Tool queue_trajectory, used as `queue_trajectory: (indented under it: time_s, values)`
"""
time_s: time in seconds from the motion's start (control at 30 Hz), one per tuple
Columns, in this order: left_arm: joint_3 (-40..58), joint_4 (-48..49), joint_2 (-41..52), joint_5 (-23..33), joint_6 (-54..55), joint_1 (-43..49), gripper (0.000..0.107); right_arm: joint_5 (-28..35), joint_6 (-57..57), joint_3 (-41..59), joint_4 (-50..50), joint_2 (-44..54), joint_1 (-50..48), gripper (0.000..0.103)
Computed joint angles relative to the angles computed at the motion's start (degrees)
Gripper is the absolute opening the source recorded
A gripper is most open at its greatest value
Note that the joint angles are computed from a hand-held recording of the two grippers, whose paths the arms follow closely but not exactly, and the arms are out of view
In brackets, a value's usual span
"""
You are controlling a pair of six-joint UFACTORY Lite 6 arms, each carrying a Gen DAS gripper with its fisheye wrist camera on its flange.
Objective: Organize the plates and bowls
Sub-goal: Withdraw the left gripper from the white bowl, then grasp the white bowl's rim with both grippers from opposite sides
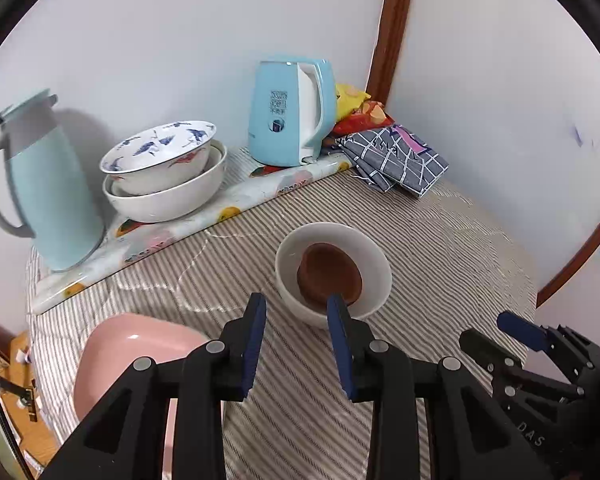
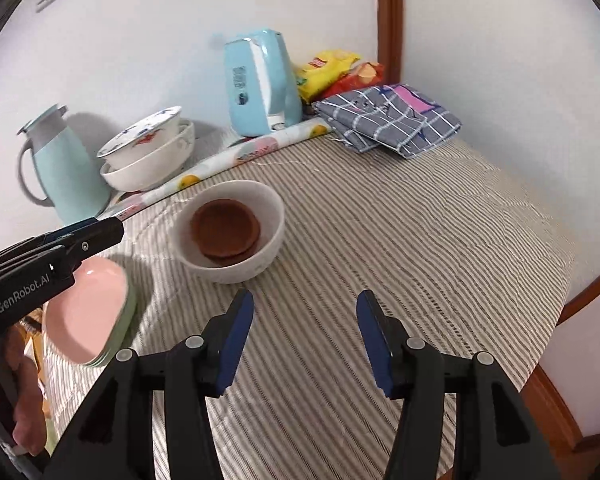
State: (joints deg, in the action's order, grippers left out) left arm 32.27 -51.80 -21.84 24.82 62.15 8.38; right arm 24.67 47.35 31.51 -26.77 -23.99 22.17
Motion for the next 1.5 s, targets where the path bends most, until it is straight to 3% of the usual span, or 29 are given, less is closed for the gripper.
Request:
queue_trajectory:
  time_s: [0.07, 0.27, 0.5, 0.6, 0.73, 1.23, 1.5]
  values:
    - [-0.6, -1.2, -2.1, 4.4, 2.3, 3.5, 0.031, 1.6, 0.6, 0.5, 0.2, -0.8, 1.2, 0.053]
    - [-1.1, 2.1, -4.8, 9.9, 1.1, 8.8, 0.031, 4.4, 2.3, 1.3, 0.0, -3.0, 3.6, 0.053]
    - [0.0, 0.8, -2.3, 12.0, 3.9, 12.8, 0.031, 5.1, 6.1, 3.0, -2.9, -2.0, 6.4, 0.055]
    - [0.7, 0.7, -1.1, 10.3, 3.3, 11.8, 0.031, 4.1, 6.6, 3.6, -3.6, -1.0, 6.2, 0.062]
    - [2.1, -2.1, 1.7, 9.3, 4.7, 11.1, 0.041, 3.1, 6.0, 4.9, -4.8, 1.3, 5.2, 0.062]
    - [10.5, -4.6, 19.1, -1.8, 2.8, 3.8, 0.041, -5.8, -1.7, 9.2, -2.5, 14.7, -5.0, 0.064]
    - [16.1, -8.8, 28.8, -2.0, 5.8, 3.3, 0.041, -10.5, -3.2, 13.2, -1.3, 23.4, -8.7, 0.064]
